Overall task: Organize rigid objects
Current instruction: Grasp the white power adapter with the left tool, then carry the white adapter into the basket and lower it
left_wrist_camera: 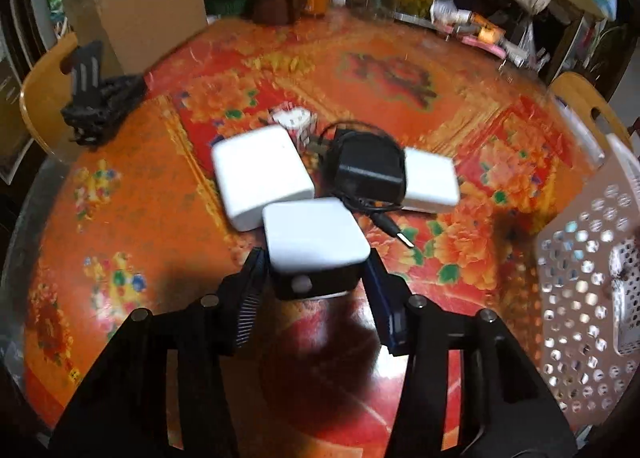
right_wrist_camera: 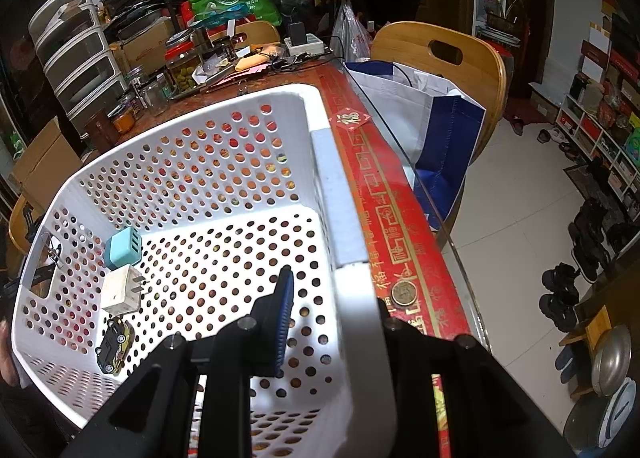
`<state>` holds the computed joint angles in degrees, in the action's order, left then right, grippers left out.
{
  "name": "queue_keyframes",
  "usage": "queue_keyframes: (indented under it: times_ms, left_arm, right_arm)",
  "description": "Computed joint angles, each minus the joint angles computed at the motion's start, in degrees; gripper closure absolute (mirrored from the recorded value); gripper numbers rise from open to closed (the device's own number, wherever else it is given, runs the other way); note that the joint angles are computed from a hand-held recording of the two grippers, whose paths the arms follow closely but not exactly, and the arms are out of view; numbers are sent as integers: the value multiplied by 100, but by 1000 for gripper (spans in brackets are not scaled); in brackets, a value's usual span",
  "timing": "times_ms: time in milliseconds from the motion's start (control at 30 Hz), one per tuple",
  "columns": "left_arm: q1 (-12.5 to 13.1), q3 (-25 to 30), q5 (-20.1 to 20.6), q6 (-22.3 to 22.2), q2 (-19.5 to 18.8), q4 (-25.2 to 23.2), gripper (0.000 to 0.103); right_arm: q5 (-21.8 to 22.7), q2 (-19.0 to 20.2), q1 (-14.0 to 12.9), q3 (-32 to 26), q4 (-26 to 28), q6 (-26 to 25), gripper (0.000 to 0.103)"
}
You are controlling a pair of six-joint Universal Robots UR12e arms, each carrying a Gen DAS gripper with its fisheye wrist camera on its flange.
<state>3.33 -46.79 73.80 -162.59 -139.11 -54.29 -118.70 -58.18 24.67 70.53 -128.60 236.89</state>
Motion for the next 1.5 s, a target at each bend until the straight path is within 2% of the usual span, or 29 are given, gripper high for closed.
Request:
queue_keyframes:
  times_ms: [100,200,367,533,667,1233,1500]
  left_arm:
    - [106,-342,-272,-58,229,398,59]
    - [152,-589,-322,-18,395,719,60]
    - [200,-698,-422,62,495,689,60]
    - [209,-852,-534,86,605,857,60]
    - [180,-1022,-576,120,745,1132,60]
    - [-64,-1429,-1138,500,1282,1648,60]
    - [-291,-1549,-1297,946,1506,1431,60]
  right_arm:
    - [-7,-3,4,8,-14,-8,78]
    - [-21,6,0,2,-40,-13,78]
    - [-30,-4,4,37,-88,-15,78]
    - [-26,-1,2,34,-84,-11,78]
    - [-31,-1,6,35,-85,-11,78]
    - [-9,-2,8,41,-74,-37,77]
    - [2,11,7,41,-112,-72,77]
